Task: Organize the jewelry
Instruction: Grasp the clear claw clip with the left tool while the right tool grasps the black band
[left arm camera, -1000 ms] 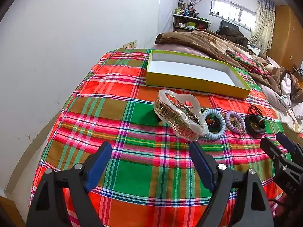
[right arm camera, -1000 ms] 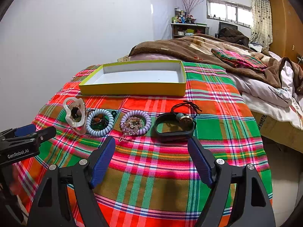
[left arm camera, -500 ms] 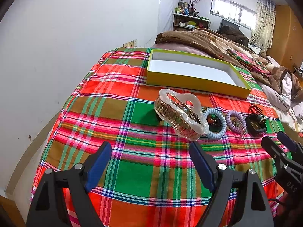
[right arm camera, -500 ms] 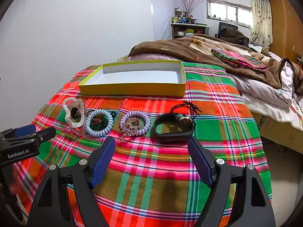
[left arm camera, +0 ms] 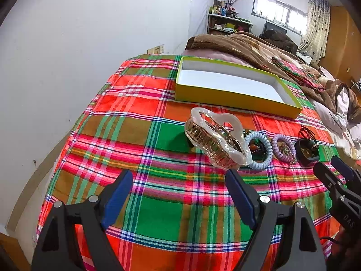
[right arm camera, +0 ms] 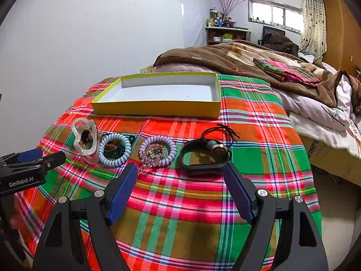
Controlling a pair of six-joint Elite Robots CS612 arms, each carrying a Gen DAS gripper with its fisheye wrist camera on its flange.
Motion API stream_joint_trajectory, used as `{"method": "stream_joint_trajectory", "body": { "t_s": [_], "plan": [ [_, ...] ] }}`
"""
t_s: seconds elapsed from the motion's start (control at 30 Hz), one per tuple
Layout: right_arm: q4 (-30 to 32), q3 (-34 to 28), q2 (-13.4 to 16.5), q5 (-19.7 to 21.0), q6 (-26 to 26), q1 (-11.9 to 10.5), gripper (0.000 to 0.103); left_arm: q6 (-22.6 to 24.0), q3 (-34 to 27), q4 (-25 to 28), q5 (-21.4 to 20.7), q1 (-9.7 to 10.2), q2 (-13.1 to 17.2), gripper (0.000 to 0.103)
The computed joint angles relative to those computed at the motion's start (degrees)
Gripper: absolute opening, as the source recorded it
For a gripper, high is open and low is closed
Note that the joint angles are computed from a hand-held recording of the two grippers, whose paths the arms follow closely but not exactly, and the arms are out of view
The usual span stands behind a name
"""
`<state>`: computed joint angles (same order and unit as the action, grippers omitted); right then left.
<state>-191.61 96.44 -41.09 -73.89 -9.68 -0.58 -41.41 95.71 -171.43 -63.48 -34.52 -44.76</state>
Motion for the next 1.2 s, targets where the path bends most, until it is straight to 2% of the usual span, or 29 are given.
{"method": "stream_joint_trajectory", "body": {
  "t_s": [0.23,0.37,0.53,0.67,0.7,0.83,1.0,1.2],
  "plan": [
    [1.0,-1.3,0.3,3.4,-3.2,-0.9,0.078,-1.1,-0.6,-2.8,-4.6,1.86,0.3,0.086],
    [3.3,-2.5,0.6,7.5,-5.5,-1.6,0.078,-2.5,-1.3,-3.9,-9.1,3.11,0.5,0.086],
    [9.3,-4.8,1.2,9.5,-11.0,-1.5,0.06,-2.3,-3.2,-1.5,-13.2,3.87,1.5,0.086],
    [14.0,-6.1,1.5,8.4,-15.9,-1.0,0.051,-2.4,-4.1,-1.8,-16.2,4.34,2.1,0.085],
    [14.3,-6.1,1.5,7.9,-16.3,-1.0,0.047,-2.2,-4.4,-1.6,-16.6,4.39,2.2,0.083],
    [15.8,-6.6,1.8,6.4,-18.3,-0.7,0.039,-2.8,-5.3,-0.8,-18.6,4.87,2.7,0.079],
    [15.7,-7.2,2.2,4.0,-19.8,-0.2,0.037,-2.3,-6.5,1.0,-19.0,4.94,3.1,0.073],
    [14.4,-7.2,2.5,1.4,-22.3,0.5,0.036,-2.1,-6.9,2.7,-16.9,4.85,3.1,0.07]
  ]
}}
